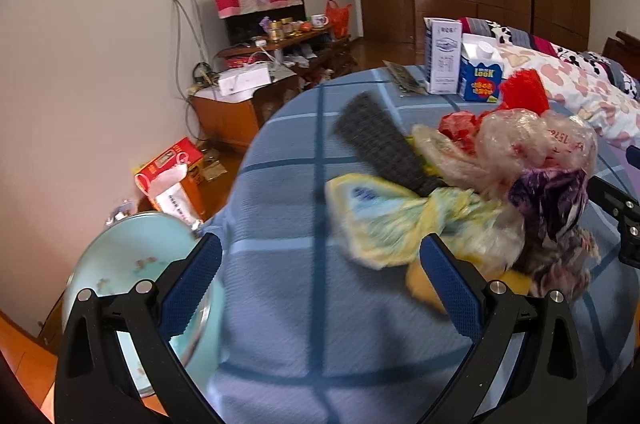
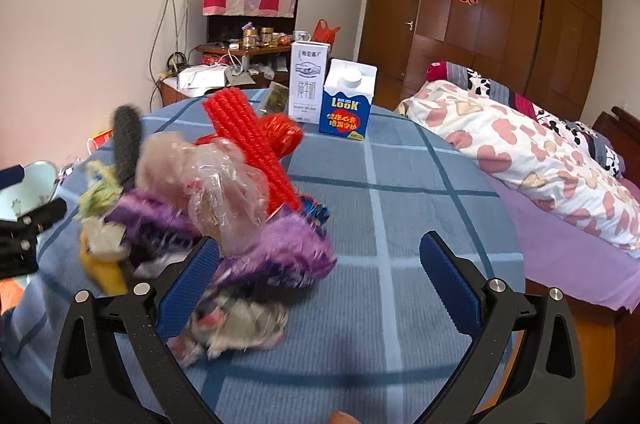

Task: Collect trash
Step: 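Reach the left tool to the yellow-white plastic bag and close on it, then carry the bag over the blue bin with the left tool while the right tool grips clear plastic bags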

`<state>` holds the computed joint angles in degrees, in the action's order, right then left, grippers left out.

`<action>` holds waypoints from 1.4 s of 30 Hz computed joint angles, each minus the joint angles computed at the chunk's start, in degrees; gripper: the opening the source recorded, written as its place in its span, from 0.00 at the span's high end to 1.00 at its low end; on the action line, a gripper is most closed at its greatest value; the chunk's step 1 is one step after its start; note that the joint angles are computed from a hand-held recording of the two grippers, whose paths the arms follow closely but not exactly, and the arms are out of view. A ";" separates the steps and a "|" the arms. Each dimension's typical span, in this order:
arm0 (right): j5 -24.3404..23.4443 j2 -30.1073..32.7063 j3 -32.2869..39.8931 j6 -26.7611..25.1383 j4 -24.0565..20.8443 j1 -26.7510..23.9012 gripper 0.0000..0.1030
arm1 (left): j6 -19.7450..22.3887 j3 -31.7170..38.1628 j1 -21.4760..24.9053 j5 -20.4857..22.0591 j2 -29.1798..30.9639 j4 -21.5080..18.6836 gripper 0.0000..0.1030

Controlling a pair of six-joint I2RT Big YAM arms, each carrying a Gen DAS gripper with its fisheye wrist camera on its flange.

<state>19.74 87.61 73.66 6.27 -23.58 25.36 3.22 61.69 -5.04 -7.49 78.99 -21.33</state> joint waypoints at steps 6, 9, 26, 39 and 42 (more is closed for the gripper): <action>-1.75 -2.53 -3.14 1.03 0.68 -1.25 0.04 | 0.93 2.01 -0.87 4.45 2.38 -0.24 0.09; -2.17 -3.39 -4.11 1.46 1.61 -1.67 0.04 | 1.70 3.61 -0.46 9.10 3.64 -2.38 0.38; -4.79 -4.50 -2.35 1.50 5.08 -1.22 0.05 | 4.42 2.18 -0.16 11.18 -2.27 -1.67 0.88; -13.63 2.31 4.72 -2.65 -1.70 1.03 0.81 | 6.62 0.82 5.43 8.19 -5.97 -2.20 0.88; -13.03 1.73 4.57 -3.12 0.43 2.00 0.84 | 6.86 0.55 7.45 7.64 -6.58 -2.47 0.88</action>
